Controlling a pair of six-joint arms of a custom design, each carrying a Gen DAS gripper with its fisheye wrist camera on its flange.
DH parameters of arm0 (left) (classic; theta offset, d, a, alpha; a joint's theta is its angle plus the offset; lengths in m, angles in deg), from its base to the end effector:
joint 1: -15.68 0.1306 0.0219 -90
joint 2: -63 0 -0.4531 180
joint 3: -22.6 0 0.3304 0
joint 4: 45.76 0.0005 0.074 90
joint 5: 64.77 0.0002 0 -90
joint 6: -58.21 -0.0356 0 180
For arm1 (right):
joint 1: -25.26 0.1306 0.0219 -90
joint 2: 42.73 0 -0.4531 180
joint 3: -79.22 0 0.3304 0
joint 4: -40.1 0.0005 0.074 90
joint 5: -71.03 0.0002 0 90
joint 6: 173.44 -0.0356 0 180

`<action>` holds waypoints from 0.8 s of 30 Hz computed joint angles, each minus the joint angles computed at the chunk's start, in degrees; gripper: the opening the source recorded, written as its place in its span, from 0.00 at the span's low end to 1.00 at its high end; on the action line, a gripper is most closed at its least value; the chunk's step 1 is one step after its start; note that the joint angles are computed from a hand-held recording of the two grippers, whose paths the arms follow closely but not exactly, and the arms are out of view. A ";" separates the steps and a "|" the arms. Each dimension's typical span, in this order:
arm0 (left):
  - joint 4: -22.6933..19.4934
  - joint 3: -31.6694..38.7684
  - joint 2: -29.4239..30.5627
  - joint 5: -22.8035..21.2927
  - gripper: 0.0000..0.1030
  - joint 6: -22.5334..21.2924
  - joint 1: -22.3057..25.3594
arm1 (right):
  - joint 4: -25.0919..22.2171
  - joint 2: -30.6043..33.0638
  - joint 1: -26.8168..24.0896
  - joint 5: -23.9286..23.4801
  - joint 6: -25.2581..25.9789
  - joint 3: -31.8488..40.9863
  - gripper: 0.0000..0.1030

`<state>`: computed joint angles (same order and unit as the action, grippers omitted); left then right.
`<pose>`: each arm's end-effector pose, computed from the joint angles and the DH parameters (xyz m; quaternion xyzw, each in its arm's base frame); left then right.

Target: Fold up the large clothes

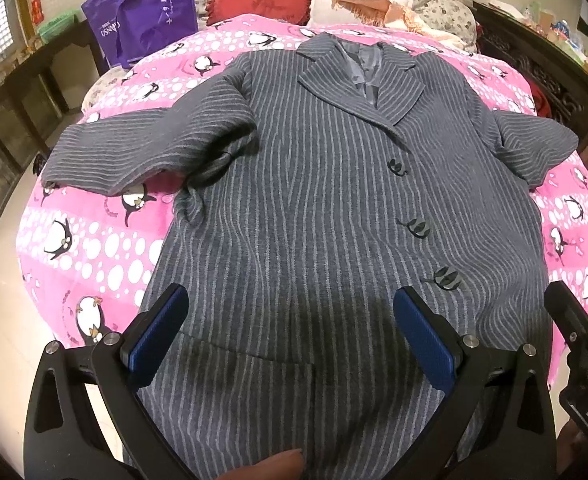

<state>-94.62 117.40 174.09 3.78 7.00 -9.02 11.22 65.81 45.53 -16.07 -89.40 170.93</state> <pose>0.5021 -0.2172 0.3634 -0.1574 0.9474 0.0433 0.2754 0.5248 0.1914 0.3860 -0.1059 0.9199 0.0627 0.3723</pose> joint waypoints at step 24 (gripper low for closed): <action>0.03 -0.93 -0.64 0.57 1.00 0.62 -0.12 | -0.23 -0.80 0.53 0.52 0.18 -0.63 1.00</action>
<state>-94.59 116.47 173.44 4.35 7.61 -9.13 10.99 65.01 46.06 -15.55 -89.22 170.29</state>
